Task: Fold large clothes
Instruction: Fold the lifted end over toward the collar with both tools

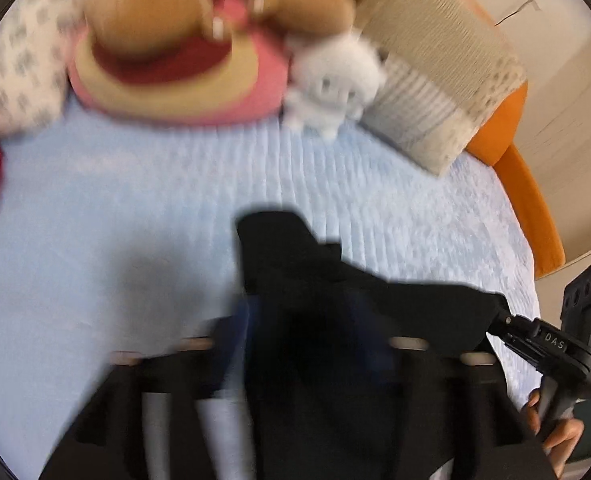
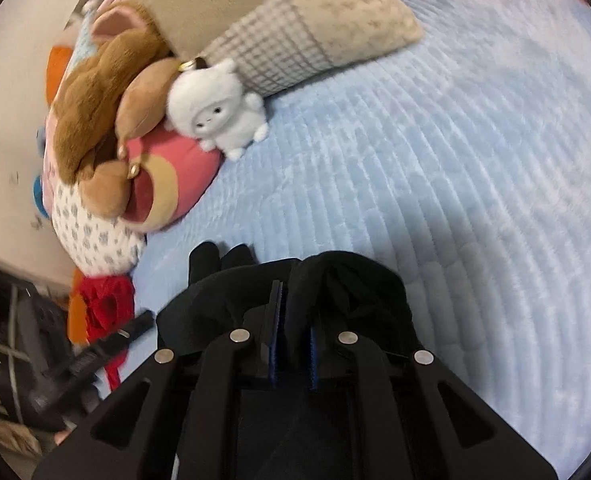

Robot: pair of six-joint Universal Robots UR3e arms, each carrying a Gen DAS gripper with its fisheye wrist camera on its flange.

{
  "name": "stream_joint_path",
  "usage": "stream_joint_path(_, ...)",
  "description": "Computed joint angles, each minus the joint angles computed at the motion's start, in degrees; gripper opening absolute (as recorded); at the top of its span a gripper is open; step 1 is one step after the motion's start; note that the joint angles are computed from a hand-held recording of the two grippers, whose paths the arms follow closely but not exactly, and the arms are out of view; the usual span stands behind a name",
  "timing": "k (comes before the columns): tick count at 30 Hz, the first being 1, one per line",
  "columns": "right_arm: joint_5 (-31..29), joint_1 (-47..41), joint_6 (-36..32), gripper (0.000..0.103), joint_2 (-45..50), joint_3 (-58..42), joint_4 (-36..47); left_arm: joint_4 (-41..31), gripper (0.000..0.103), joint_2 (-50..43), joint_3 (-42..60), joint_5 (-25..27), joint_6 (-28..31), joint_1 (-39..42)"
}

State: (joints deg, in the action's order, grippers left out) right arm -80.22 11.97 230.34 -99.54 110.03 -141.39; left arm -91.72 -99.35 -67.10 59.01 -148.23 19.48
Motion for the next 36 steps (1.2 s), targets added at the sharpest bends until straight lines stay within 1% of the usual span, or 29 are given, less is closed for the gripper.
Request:
stream_joint_path(2,0.0,0.6,-1.3,0.013,0.0,-4.2,5.5,-0.1,0.080,4.1,0.9,-3.4,2.7,2.6)
stream_joint_path(3,-0.6,1.3,-1.8,0.013,0.3,-6.7,8.4,-1.3,0.083,5.9,2.1,-4.5,4.5,3.7)
stream_joint_path(4,-1.2,2.1,-1.9,0.013,0.6,-8.2,9.8,-3.9,0.088,6.8,3.7,-5.5,6.4,4.4)
stream_joint_path(6,-1.6,2.8,-2.2,0.015,0.8,-10.2,12.0,-13.3,0.089,8.5,7.3,-7.5,12.5,6.0)
stream_joint_path(7,-1.2,2.8,-2.4,0.015,1.1,-11.9,14.4,-16.6,0.089,9.0,8.0,-7.5,14.6,6.2)
stream_joint_path(8,-0.4,2.3,-2.0,0.015,0.6,-12.0,15.0,-21.5,0.089,10.3,8.0,-7.5,17.9,6.5)
stream_joint_path(9,0.5,1.8,-1.6,0.016,0.0,-11.4,14.6,-26.2,0.089,12.1,6.5,-8.1,21.8,7.4)
stream_joint_path(11,3.2,0.2,-0.4,0.018,-1.9,-9.4,13.5,-33.2,0.089,15.7,2.4,-7.9,28.3,8.8)
stream_joint_path(13,5.3,-1.1,-0.6,0.020,-3.6,-8.8,14.6,-34.1,0.089,21.2,-5.5,-7.1,32.3,10.0)
stream_joint_path(14,6.3,-1.8,-0.5,0.022,-4.6,-8.3,15.0,-32.3,0.089,24.2,-10.3,-6.7,33.1,10.3)
stream_joint_path(16,7.2,-3.0,-0.5,0.028,-6.9,-7.6,15.6,-29.0,0.089,27.0,-16.2,-5.5,32.6,9.9)
stream_joint_path(17,8.6,-4.4,0.0,0.036,-9.0,-6.2,15.1,-27.9,0.089,27.0,-18.1,-5.1,31.9,9.4)
stream_joint_path(18,10.8,-6.1,0.5,0.066,-11.4,-4.0,13.2,-26.3,0.089,27.3,-19.9,-4.7,31.0,9.0)
stream_joint_path(19,9.4,-6.0,0.8,0.097,-12.4,-4.1,12.9,-23.4,0.089,27.0,-21.6,-4.2,29.1,8.2)
stream_joint_path(20,4.3,-3.8,1.0,0.098,-12.2,-6.4,13.9,-20.7,0.088,26.7,-23.0,-3.8,27.4,7.6)
stream_joint_path(21,1.6,-2.3,0.0,0.099,-11.5,-8.9,15.6,-18.4,0.087,26.1,-23.6,-3.5,26.0,6.9)
stream_joint_path(22,0.3,-1.1,-1.0,0.099,-10.5,-10.9,17.2,-16.4,0.087,25.6,-24.1,-3.4,24.9,6.5)
stream_joint_path(23,-1.5,0.6,-1.9,0.099,-9.1,-13.2,18.7,-16.2,0.087,25.2,-23.9,-4.1,25.0,6.9)
stream_joint_path(25,-6.9,5.6,-4.0,0.099,-4.6,-18.8,22.2,-19.1,0.087,25.2,-22.4,-5.9,26.7,8.3)
stream_joint_path(27,-12.9,11.6,-7.2,0.098,1.2,-23.9,23.8,-24.1,0.087,24.9,-20.1,-7.9,30.3,10.0)
stream_joint_path(28,-15.8,13.5,-8.0,0.098,3.8,-26.3,25.5,-24.4,0.087,25.2,-19.9,-8.7,31.6,10.1)
stream_joint_path(29,-18.7,15.4,-9.2,0.097,7.0,-28.2,26.3,-21.0,0.087,26.1,-21.2,-8.6,31.1,9.0)
stream_joint_path(30,-19.8,16.1,-9.5,0.086,9.4,-28.6,26.1,-17.3,0.087,26.3,-22.4,-8.2,29.7,7.5)
stream_joint_path(31,-19.2,15.5,-9.4,0.076,10.1,-27.6,25.2,-10.4,0.081,24.8,-23.9,-6.3,25.8,4.0)
stream_joint_path(32,-16.9,14.0,-9.0,0.056,10.9,-25.3,22.9,-6.0,0.066,22.7,-24.1,-4.5,22.7,1.3)
stream_joint_path(33,-15.0,12.5,-8.6,0.042,11.5,-22.5,19.8,-0.3,0.059,18.2,-23.1,-1.6,17.8,-2.7)
stream_joint_path(34,-14.7,11.9,-8.5,0.037,12.5,-21.7,18.8,1.6,0.045,15.2,-21.7,-0.3,15.0,-4.3)
stream_joint_path(35,-15.3,11.6,-8.8,0.032,14.7,-21.8,18.1,3.4,0.036,11.6,-20.0,0.5,12.4,-5.7)
stream_joint_path(36,-15.5,11.1,-9.2,0.031,16.7,-21.6,16.9,3.9,0.032,8.2,-17.8,0.7,10.5,-6.6)
